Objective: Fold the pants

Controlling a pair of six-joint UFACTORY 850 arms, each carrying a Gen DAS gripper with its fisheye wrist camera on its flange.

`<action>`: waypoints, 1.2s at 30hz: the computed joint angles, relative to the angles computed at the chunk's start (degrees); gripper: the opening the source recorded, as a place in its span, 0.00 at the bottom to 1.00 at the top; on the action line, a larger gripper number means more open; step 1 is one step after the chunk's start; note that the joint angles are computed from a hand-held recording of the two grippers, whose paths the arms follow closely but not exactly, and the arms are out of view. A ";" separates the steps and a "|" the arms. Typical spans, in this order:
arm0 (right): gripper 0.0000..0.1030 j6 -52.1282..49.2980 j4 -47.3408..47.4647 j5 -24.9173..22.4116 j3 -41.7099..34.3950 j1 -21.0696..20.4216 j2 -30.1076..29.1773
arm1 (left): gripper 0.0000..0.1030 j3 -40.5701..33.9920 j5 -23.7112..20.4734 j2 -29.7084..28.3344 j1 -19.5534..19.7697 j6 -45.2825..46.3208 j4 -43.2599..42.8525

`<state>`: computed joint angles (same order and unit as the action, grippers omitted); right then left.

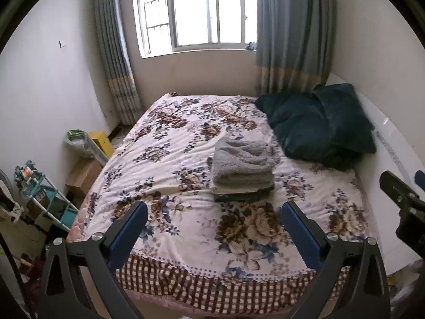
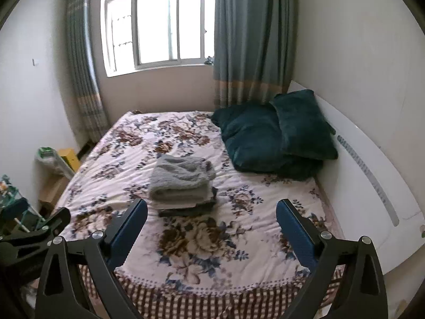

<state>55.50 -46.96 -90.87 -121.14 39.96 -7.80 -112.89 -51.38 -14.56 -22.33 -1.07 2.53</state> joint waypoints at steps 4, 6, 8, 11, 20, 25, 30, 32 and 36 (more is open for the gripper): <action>0.97 -1.86 3.76 2.51 0.87 -5.10 -1.44 | 1.00 -5.48 -2.20 -5.10 -0.58 -0.72 1.27; 0.96 -2.61 5.79 3.47 1.43 -7.40 -2.21 | 1.00 -8.21 -3.08 -7.59 -0.97 -1.31 2.39; 0.97 -3.11 7.77 4.68 2.01 -9.30 -2.76 | 1.00 -10.86 -3.95 -9.87 -1.21 -1.37 2.89; 0.97 -3.87 9.14 5.59 2.30 -11.05 -3.80 | 1.00 -14.04 -5.20 -12.66 -1.55 -1.67 3.72; 0.97 -5.44 10.36 6.38 0.80 -13.16 -6.51 | 1.00 -18.98 -7.18 -16.72 -1.23 -1.89 3.77; 0.97 -5.97 10.52 6.76 0.31 -13.51 -7.14 | 1.00 -19.13 -7.07 -17.18 -1.04 -1.92 3.54; 0.97 -5.88 10.87 7.61 1.03 -13.87 -7.17 | 1.00 -18.86 -6.75 -17.17 -1.02 -2.11 3.71; 0.97 -5.91 11.02 7.78 1.07 -13.98 -7.18 | 1.00 -18.99 -6.64 -17.30 -1.06 -2.15 4.06; 0.97 -5.96 11.06 7.98 1.20 -14.07 -7.16 | 1.00 -19.50 -6.80 -17.67 -1.07 -2.13 3.94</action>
<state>49.54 -35.90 -82.89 -119.94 25.90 -14.96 -132.40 -58.19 -32.24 -23.40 -3.20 6.47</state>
